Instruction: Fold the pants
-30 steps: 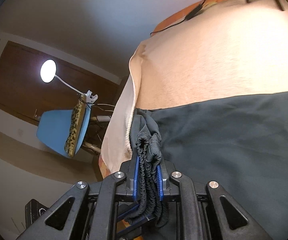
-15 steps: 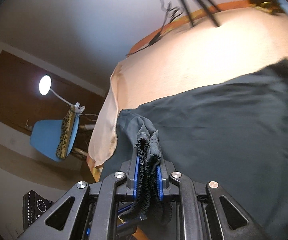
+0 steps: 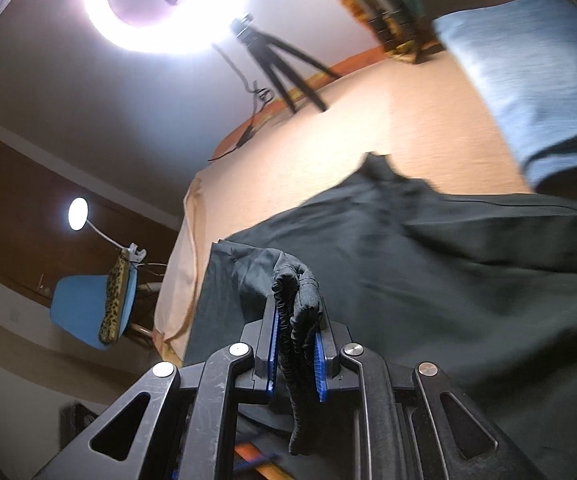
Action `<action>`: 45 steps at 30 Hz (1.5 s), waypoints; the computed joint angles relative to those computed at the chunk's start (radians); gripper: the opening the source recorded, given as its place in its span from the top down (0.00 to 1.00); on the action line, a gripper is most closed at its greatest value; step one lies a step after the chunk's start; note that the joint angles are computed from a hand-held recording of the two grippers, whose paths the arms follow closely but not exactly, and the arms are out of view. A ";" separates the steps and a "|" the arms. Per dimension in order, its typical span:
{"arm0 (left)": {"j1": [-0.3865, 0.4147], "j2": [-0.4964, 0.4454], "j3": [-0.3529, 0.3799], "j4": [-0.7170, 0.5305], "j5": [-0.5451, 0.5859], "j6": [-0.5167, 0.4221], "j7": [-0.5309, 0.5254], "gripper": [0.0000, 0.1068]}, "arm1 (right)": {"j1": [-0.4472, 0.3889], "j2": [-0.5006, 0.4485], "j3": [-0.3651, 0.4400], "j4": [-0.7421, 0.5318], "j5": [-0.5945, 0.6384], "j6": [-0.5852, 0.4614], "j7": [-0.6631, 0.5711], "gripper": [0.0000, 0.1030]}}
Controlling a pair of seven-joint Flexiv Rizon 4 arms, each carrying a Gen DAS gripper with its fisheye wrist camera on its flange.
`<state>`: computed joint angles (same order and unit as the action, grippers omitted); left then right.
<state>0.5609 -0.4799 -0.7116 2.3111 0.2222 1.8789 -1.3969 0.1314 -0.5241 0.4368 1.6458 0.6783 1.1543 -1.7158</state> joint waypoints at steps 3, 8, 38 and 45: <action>-0.088 0.036 0.095 0.006 -0.052 0.058 0.049 0.72 | -0.014 0.032 -0.024 0.038 -0.016 -0.010 0.010 0.87; -0.177 0.039 0.242 -0.043 -0.022 0.051 -0.020 0.71 | -0.030 0.092 -0.083 0.094 -0.068 -0.045 0.048 0.87; -0.411 -0.019 0.472 -0.081 -0.237 -0.073 0.116 0.70 | -0.224 0.207 -0.199 0.251 -0.028 -0.117 -0.023 0.55; -0.385 0.007 0.463 -0.058 -0.250 -0.059 0.078 0.69 | -0.123 0.251 -0.249 0.359 -0.178 -0.057 0.046 0.77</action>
<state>0.1762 -0.4727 -0.2482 2.2533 -0.0282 1.8204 -1.3187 0.0079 -0.2732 0.1879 2.0043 0.5007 1.0976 -1.6698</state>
